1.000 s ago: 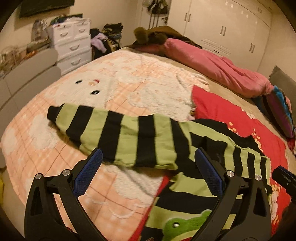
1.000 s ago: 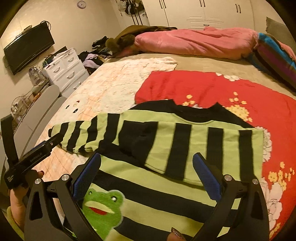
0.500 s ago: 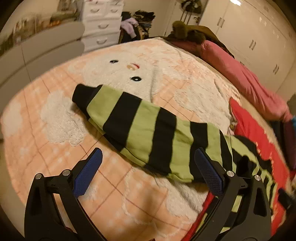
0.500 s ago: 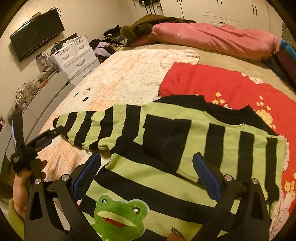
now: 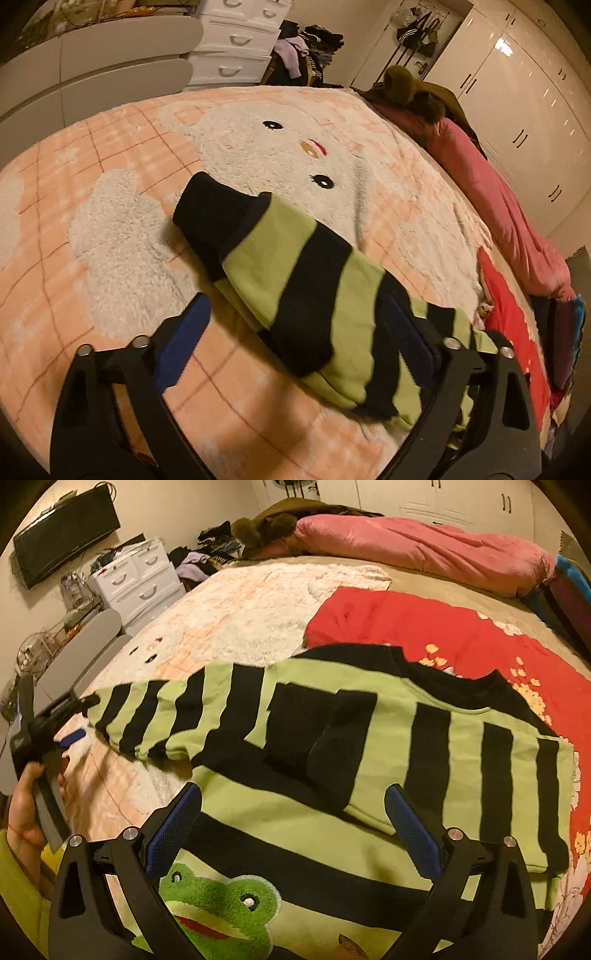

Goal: Fold small clothes
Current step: 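Grasp the black sleeve cuff with the left gripper and lift it, then fold the held sleeve across the shirt body with the left gripper and release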

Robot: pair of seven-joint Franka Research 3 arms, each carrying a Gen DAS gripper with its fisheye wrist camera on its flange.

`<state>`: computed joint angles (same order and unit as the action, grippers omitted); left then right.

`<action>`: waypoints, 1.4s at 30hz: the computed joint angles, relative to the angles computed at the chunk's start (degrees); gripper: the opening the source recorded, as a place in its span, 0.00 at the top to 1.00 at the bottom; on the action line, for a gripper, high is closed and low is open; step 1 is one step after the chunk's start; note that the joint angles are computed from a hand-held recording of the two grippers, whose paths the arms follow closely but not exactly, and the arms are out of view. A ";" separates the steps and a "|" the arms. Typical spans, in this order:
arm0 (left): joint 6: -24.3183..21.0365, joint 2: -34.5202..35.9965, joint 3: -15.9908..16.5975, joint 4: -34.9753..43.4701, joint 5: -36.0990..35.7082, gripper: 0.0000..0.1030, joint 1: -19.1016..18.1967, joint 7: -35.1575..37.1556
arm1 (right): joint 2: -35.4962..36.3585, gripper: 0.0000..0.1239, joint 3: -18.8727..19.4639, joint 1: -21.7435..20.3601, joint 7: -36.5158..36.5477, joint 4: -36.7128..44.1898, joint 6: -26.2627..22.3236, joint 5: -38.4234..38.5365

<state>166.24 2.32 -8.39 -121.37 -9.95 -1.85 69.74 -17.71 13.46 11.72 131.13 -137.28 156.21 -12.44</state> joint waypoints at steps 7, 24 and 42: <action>1.69 5.28 -3.42 3.35 -20.34 0.55 3.18 12.80 | 0.94 0.20 0.27 1.28 -1.03 0.33 -0.89 -0.44; 7.26 -4.76 -6.94 2.37 -37.45 0.99 -5.39 39.77 | -10.86 0.20 -0.66 -3.76 1.38 -8.41 -0.72 3.43; -2.04 6.91 -10.36 14.12 -13.26 0.99 -22.60 14.54 | -40.30 0.20 -6.56 -20.13 -1.74 -24.85 -8.38 10.78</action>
<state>164.20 9.23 -18.76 -107.25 -23.21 -24.45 84.27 -58.01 6.90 -8.41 129.39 -162.14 147.82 -1.66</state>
